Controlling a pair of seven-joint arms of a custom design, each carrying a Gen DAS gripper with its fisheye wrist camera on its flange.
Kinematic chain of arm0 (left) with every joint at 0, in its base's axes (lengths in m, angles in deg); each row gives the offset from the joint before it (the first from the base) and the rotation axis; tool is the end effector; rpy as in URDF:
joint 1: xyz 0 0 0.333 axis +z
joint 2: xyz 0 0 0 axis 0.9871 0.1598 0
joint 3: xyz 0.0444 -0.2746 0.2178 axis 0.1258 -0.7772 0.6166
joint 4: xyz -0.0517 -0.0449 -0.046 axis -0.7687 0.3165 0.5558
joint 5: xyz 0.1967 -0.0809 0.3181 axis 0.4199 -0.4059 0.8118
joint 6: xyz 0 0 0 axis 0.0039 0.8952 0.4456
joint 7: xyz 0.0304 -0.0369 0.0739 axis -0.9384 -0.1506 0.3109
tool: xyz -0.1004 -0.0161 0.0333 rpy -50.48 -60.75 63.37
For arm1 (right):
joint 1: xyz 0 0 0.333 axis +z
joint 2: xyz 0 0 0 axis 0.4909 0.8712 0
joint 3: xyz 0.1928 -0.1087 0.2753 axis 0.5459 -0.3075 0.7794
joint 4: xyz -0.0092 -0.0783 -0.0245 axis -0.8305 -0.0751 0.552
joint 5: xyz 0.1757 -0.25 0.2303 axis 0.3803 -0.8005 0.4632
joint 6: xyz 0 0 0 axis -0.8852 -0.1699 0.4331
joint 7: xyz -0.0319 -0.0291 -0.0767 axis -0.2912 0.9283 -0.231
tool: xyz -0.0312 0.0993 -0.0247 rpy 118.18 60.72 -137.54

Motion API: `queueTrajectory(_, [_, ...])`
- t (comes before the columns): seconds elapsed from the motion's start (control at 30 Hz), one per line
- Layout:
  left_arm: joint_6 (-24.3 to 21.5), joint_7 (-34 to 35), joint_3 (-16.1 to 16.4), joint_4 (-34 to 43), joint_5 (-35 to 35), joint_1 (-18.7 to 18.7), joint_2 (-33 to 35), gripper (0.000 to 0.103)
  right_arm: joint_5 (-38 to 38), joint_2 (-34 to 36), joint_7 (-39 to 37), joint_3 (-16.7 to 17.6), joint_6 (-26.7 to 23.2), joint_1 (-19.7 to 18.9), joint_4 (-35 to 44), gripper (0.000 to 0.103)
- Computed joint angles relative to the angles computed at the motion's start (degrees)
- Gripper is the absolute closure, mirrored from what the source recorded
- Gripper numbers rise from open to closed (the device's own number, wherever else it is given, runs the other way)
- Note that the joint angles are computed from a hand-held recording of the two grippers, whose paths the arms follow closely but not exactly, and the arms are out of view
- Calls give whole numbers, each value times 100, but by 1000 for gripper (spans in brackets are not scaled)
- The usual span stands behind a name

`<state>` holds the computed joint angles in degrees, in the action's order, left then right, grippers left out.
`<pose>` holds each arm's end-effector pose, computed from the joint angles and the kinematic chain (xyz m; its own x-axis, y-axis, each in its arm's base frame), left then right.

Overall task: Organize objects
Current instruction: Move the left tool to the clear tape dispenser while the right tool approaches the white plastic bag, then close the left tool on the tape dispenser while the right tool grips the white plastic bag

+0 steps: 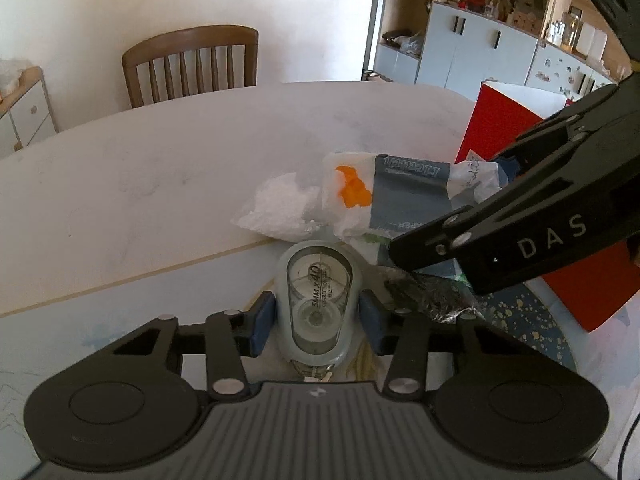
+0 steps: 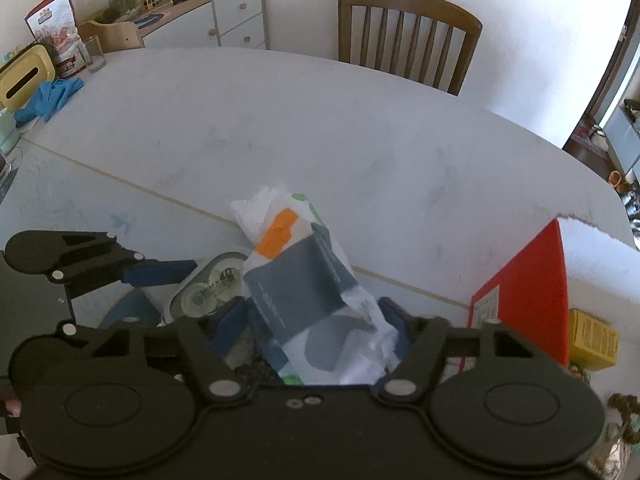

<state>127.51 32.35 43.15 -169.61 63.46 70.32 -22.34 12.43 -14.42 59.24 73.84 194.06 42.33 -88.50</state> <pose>0.5177 -0.1244 0.2299 -0.2184 -0.9730 0.0740 -0.7218 0.1101 -0.6833 0.5708 0.2229 0.2961 0.5339 -0.8454 -0.0159 -0.7307 -0.4519 -0.5117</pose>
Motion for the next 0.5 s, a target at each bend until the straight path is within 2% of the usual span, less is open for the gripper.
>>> queueTrajectory(0.1, [-72,-103,-44,-3,21,62,-37,58,48,-73,112,-44,115,60,-136,58])
queueTrajectory(0.27, [-142,-87,38,-34,-138,-57,-110,58,-17,-200,534,-387,405,458,-374,71])
queueTrajectory(0.3, [-146,-102,27,-54,-138,-51,-139,58,-12,-229,599,-356,485,441,-424,72])
queueTrajectory(0.4, [-115,-164,-23,-122,-69,28,-231,58,56,-362,796,-102,689,223,-587,74])
queueTrajectory(0.5, [-102,-239,-73,-216,-18,94,-386,58,111,-498,916,513,860,-391,-740,76])
